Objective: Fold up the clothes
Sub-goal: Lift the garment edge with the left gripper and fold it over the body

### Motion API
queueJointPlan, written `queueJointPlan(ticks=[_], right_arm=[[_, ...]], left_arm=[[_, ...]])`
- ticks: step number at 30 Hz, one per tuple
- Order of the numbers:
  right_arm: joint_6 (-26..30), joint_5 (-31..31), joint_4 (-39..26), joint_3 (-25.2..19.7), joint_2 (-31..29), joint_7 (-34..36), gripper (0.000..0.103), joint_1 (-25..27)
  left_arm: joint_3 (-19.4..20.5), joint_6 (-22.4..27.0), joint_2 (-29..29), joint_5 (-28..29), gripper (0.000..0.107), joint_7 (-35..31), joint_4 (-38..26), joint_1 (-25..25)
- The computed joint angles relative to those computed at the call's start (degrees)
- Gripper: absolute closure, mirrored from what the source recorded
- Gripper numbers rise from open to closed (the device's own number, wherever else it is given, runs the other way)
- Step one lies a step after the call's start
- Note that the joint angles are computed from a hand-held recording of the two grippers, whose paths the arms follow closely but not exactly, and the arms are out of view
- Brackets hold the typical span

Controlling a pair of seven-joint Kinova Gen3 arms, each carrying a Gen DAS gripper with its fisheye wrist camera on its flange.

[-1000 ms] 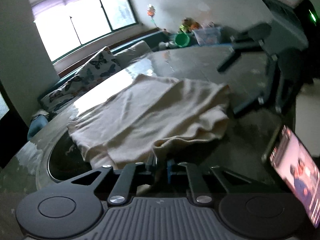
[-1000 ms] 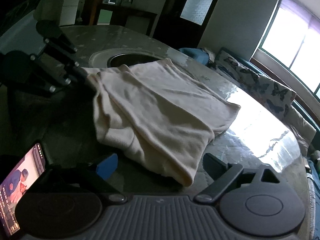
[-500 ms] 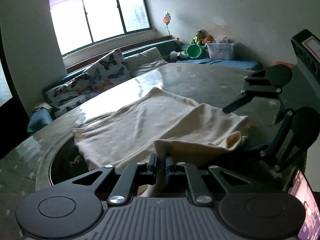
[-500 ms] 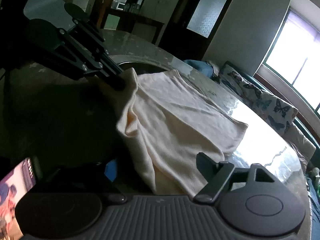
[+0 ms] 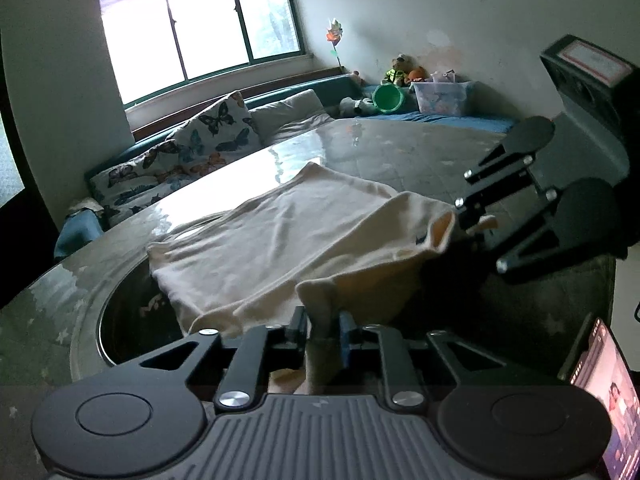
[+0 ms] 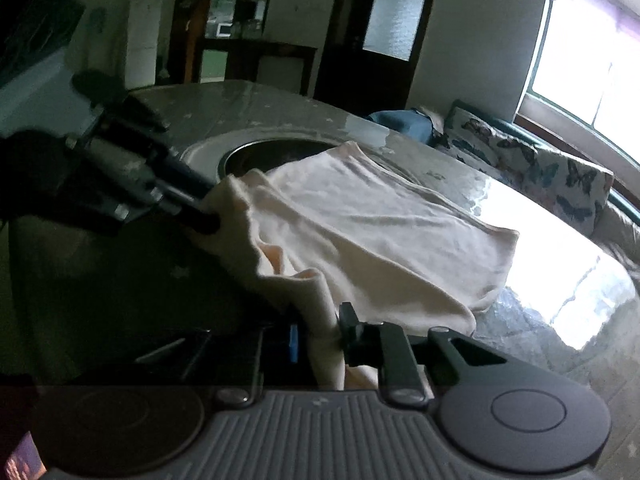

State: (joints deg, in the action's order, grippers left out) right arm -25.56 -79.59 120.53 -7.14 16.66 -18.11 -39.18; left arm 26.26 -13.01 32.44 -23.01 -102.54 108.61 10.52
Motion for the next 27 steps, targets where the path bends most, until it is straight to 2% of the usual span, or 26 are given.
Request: queueJointPlan(ticks=[3, 4, 6, 11, 17, 21, 27], right_arm=[[0.5, 0.7, -0.1, 0.1, -0.4, -1.8, 0.086, 0.6], [0.6, 0.9, -0.1, 0.2, -0.5, -2.1, 0.086, 0.6], [1.0, 1.2, -0.1, 0.3, -0.7, -2.8, 0.086, 0.8], [1.2, 1.1, -0.4, 0.6, -1.1, -3.4, 0.086, 0.7], [0.8, -0.3, -1.1, 0.4, -1.0, -1.6, 0.086, 0.7], [0.6, -0.1, -1.3, 0.1, -0.8, -1.7, 0.086, 1.0], [0.3, 0.1, -1.6, 0.0, -0.7, -2.0, 0.086, 1.0]], left_arm=[[-2.0, -2.2, -0.9, 0.3, 0.069, -0.9, 1.9, 1.1], [-3.1, -2.8, -1.2, 0.7, 0.057, -1.2, 2.3, 2.0], [-5.2, -4.9, -1.7, 1.3, 0.054, -2.0, 3.6, 3.4], [-7.5, -5.8, -1.6, 1.5, 0.038, -3.4, 4.0, 5.5], [-6.2, -4.8, -0.3, -0.2, 0.032, -3.9, 2.9, 4.9], [-8.5, -4.4, 0.2, 1.5, 0.032, -5.9, 1.9, 7.4], [-7.6, -3.1, 1.5, 2.1, 0.032, -7.1, 0.1, 6.8]])
